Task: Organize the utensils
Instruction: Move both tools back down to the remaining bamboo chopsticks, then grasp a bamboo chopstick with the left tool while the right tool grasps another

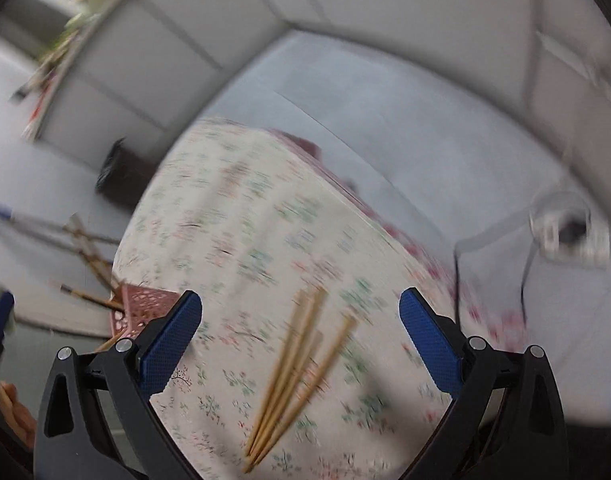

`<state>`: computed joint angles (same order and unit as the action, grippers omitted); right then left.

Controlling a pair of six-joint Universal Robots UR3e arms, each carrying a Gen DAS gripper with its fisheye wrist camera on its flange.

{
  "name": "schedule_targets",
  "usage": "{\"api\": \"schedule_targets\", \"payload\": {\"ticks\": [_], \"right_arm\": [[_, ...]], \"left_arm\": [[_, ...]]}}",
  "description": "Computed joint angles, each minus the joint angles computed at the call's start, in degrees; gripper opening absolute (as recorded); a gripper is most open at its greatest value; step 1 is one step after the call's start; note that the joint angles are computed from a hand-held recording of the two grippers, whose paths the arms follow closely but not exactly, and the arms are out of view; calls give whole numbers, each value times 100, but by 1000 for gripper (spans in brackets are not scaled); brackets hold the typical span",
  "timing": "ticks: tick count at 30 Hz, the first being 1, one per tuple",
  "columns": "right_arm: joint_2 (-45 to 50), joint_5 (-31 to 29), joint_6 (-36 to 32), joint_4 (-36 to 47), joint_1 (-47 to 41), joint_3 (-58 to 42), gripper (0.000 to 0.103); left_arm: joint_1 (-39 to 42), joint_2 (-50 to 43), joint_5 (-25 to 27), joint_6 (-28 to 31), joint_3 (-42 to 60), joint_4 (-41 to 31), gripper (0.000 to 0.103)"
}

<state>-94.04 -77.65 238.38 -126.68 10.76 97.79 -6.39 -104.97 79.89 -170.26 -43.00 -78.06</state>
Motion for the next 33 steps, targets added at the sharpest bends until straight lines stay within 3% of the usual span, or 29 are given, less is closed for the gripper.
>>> {"api": "schedule_targets", "payload": {"ticks": [4, 10, 13, 14, 15, 19, 24, 33], "right_arm": [[-428, 625, 677, -238, -481, 1207, 96], [-435, 511, 834, -195, -457, 1389, 96], [-374, 551, 788, -37, -534, 1362, 95], [-373, 666, 797, -117, -574, 1442, 95], [-393, 669, 762, -47, -581, 1424, 95], [-416, 460, 861, -27, -563, 1458, 95], [-439, 419, 860, -6, -588, 1513, 95], [-279, 431, 796, -17, -530, 1428, 95]], "left_arm": [[-665, -808, 235, 286, 439, -502, 96], [-942, -2124, 112, 310, 1478, -1752, 95], [-963, -2819, 133, 278, 2257, -2437, 76], [-981, -3106, 227, 282, 2743, -2784, 63], [-978, -3304, 272, 271, 2990, -3001, 61], [-899, -3383, 139, 329, 3021, -3124, 57], [-948, -3589, 293, 414, 3226, -3345, 31], [-947, -3326, 330, 383, 2335, -3005, 30]]}}
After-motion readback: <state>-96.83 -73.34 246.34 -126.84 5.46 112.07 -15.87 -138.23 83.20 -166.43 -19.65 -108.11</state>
